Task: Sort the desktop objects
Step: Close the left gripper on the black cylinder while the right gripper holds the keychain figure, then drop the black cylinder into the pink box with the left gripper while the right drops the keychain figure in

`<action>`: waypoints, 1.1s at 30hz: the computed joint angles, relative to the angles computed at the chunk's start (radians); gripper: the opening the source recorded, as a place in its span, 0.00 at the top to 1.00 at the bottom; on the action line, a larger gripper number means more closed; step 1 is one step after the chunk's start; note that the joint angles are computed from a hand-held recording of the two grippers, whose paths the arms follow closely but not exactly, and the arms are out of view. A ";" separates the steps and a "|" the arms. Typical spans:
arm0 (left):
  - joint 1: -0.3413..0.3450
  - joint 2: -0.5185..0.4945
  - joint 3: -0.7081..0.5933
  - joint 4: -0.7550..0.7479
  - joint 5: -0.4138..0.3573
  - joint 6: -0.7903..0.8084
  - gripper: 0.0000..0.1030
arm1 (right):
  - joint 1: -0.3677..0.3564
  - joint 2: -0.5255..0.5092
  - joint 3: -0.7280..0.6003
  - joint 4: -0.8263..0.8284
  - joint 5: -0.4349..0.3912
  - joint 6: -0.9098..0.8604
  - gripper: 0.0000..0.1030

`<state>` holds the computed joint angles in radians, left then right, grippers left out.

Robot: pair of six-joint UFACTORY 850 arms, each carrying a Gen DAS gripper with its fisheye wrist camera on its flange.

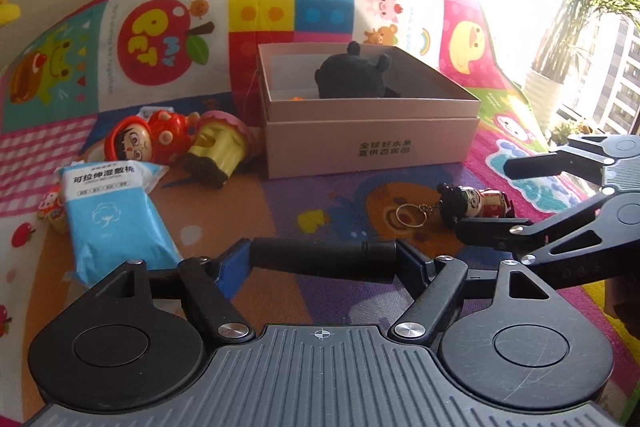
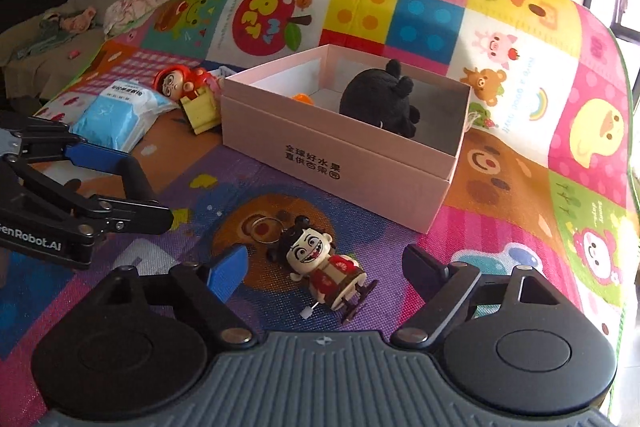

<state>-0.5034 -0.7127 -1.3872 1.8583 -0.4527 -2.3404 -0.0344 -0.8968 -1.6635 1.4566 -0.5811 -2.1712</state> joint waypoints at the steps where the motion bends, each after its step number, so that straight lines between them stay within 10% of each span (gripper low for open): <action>1: -0.005 0.012 0.018 0.007 -0.004 -0.019 0.22 | 0.010 -0.008 -0.013 -0.043 0.013 0.018 0.24; 7: -0.023 0.043 0.071 0.021 -0.017 -0.071 0.22 | 0.025 -0.002 -0.047 -0.281 0.018 0.277 0.71; 14: -0.040 0.052 0.078 0.064 -0.023 -0.080 0.22 | -0.031 0.088 0.015 -0.401 -0.111 0.396 0.72; 21: -0.043 0.058 0.010 0.155 -0.112 -0.037 0.22 | -0.099 0.176 0.020 -0.137 -0.256 0.270 0.72; 33: 0.032 -0.283 -0.545 -0.089 -0.030 0.273 0.22 | -0.105 0.067 -0.185 0.014 -0.241 0.373 0.72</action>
<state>-0.4711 -0.9961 -1.9324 1.7692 -0.4832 -2.0671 -0.1399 -0.8301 -1.8489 1.4702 -0.8225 -1.7978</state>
